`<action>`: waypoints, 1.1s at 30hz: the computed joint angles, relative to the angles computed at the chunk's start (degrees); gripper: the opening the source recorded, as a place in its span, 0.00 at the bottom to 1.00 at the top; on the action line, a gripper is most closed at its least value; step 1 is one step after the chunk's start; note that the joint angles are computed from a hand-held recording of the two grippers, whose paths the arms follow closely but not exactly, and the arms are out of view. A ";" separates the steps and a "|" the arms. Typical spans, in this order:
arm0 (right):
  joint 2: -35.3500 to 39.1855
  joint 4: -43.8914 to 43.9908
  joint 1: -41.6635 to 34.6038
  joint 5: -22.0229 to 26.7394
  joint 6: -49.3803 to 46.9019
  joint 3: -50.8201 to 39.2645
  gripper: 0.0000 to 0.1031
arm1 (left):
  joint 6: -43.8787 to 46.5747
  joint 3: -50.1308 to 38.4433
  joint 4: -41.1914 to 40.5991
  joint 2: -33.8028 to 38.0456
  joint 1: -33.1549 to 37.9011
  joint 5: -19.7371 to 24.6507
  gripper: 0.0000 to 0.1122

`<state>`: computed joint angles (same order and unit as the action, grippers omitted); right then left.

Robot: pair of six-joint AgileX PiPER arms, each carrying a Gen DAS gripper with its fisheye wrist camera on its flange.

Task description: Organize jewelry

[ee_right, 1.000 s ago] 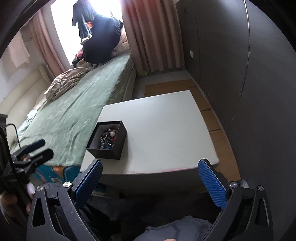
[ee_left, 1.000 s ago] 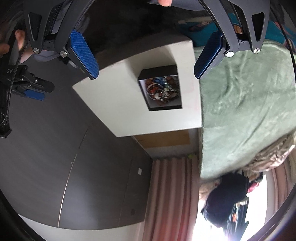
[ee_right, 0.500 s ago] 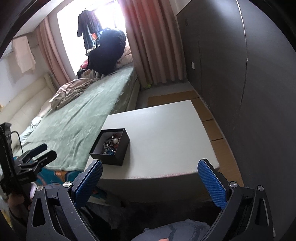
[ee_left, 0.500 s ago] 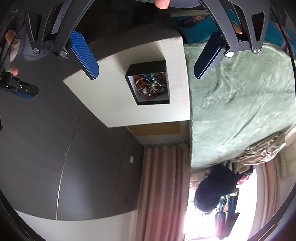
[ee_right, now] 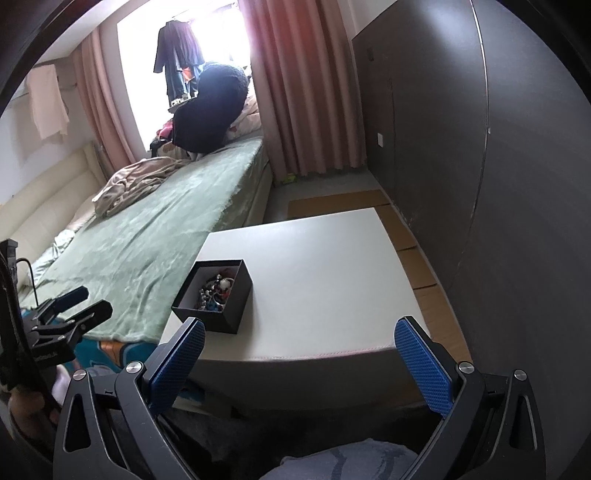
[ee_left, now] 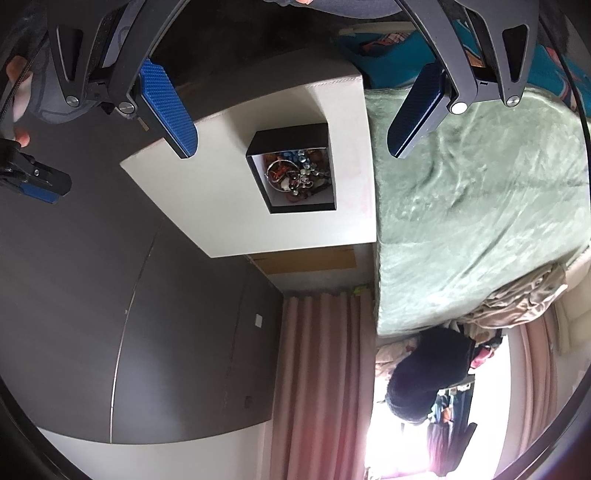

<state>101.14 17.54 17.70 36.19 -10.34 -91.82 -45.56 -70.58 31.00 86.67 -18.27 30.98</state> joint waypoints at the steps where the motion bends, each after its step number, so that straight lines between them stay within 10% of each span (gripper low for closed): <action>1: -0.01 0.20 -0.09 0.01 -0.08 -0.02 1.00 | -0.35 -0.01 0.38 0.02 -0.15 0.09 0.91; 33: -0.53 0.65 -0.90 -0.66 1.56 1.12 1.00 | -3.91 1.45 3.43 -1.02 0.08 -1.25 0.91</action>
